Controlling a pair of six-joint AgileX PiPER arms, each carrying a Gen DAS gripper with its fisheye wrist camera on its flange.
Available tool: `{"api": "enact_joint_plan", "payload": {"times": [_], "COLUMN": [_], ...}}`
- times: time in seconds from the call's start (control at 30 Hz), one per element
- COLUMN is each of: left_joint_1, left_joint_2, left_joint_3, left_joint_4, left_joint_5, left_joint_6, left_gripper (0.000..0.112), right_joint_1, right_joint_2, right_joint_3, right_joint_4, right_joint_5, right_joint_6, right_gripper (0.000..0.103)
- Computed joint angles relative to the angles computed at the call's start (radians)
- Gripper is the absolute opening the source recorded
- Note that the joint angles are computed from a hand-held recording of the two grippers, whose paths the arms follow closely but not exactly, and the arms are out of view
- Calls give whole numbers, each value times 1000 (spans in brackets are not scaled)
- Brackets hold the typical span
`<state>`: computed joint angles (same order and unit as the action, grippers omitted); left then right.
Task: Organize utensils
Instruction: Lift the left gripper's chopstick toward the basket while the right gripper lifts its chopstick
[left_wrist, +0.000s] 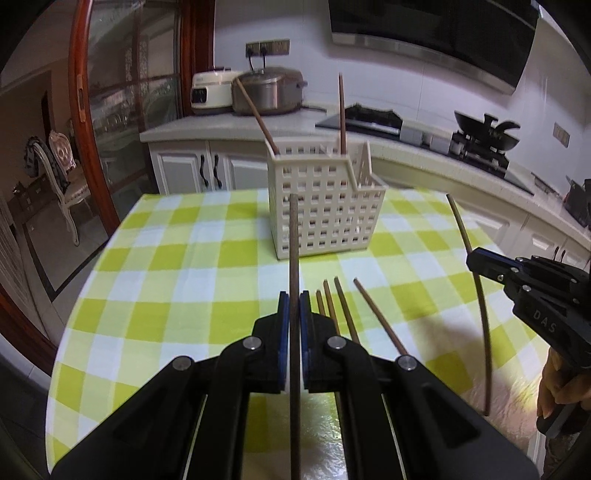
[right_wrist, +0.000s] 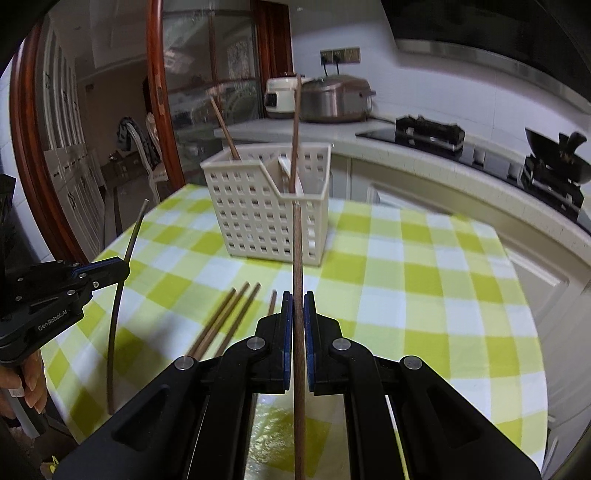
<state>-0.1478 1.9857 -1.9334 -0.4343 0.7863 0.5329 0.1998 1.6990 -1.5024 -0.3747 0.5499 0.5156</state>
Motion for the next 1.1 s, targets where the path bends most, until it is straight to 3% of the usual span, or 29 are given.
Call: {"api": "enact_joint_plan", "payload": {"times": [0.6,0.77,0.83,0.9,0.97,1.0,1.1], "left_joint_1": [27,16,14,16,15,15,21], "left_joint_2": [-134,-139,-131,-119,-114,-108,-87], "left_joint_3": [93,108,87,67,62,55,22], "left_joint_4": [-108,-88,-81,-82,-79,-76,-77], "left_joint_5": [-52,-79,-59,-44,-47,-47,-26], "left_joint_6": [95,94,87,87,91,90,85], "left_gripper": [6,6,6,6,6,6,6], "right_joint_1": [36,-16,-35,-46,-77,-87,-111], "right_joint_2": [-94,-13,67,162,244,278,401], "right_joint_3": [14,-50,-125,-209,-297,-335,-497], "right_joint_4": [-127,98,163,166,268,285,337], "right_joint_5": [-27,39,110,168,225,245,342], "right_joint_6": [70,-130,-201,-231,-331,-351,-426], "right_gripper": [7,8,8,16,28,42,44]}}
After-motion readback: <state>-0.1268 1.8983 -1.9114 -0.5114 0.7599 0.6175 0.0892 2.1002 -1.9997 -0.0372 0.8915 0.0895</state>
